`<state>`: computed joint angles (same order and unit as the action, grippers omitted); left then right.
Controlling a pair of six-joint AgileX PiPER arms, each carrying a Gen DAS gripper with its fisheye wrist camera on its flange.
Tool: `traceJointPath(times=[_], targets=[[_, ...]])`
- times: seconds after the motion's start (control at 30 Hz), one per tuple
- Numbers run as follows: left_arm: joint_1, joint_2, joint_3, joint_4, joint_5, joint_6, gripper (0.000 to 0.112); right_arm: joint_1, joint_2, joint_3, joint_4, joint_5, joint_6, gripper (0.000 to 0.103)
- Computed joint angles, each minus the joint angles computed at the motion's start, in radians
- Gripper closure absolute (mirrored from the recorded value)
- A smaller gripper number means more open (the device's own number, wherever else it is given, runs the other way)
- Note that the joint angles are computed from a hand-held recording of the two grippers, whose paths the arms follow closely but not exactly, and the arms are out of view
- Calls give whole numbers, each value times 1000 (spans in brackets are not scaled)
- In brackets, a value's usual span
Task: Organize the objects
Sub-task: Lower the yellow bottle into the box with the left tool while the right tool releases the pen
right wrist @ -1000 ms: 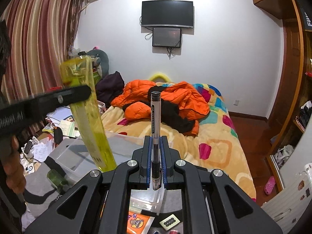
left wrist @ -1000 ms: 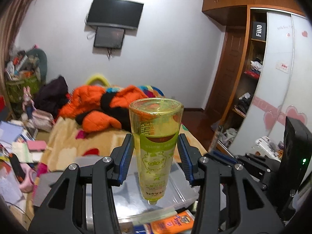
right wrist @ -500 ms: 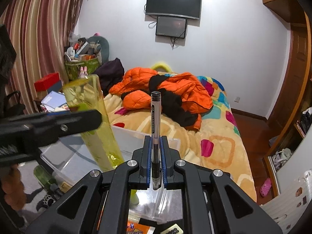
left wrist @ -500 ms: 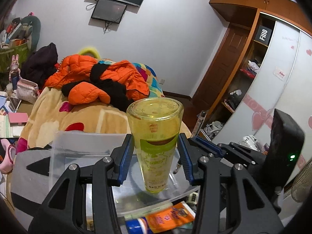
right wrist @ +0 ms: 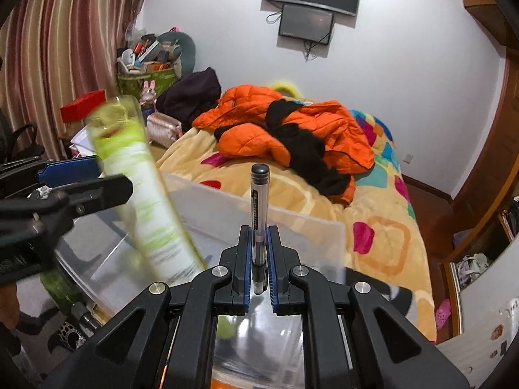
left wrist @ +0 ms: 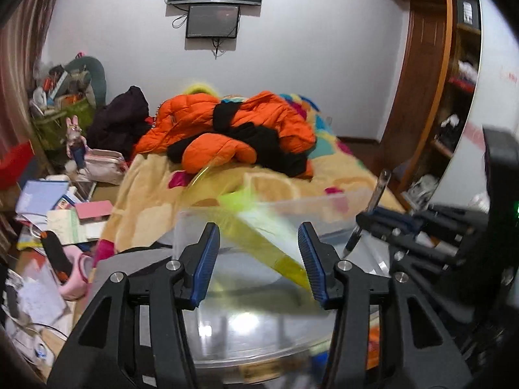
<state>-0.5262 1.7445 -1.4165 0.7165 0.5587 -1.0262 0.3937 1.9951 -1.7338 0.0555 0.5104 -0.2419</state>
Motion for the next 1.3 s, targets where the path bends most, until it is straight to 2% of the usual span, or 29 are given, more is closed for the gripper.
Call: traceJointPath(times=[0.3, 0.5, 0.57, 0.77, 0.87, 0.93, 1.03, 1.13, 1.2, 1.3], targets=[[10, 28, 37, -32, -38, 30, 66, 6, 34, -19, 45, 19, -47, 95], [18, -10, 96, -66, -61, 35, 66, -2, 37, -19, 175, 55, -178, 92], [23, -29, 120, -76, -63, 35, 57, 6, 46, -27, 192, 68, -200, 89], [22, -79, 178, -51, -56, 4, 50, 40, 81, -57, 188, 121, -205, 82], [14, -94, 194, -27, -46, -19, 43, 43, 98, -81, 202, 170, -208, 76], [10, -106, 209, -13, -47, -35, 39, 31, 114, -110, 242, 220, -226, 67], [-1, -119, 221, 10, -42, -57, 38, 13, 108, -113, 281, 251, -242, 54], [-11, -134, 231, 21, -40, -70, 36, 7, 60, -52, 300, 221, -274, 53], [-21, -146, 237, 36, -33, -84, 35, 5, 6, 22, 293, 172, -279, 53], [-43, -167, 248, 79, -15, -119, 30, -10, -63, 106, 307, 130, -291, 48]])
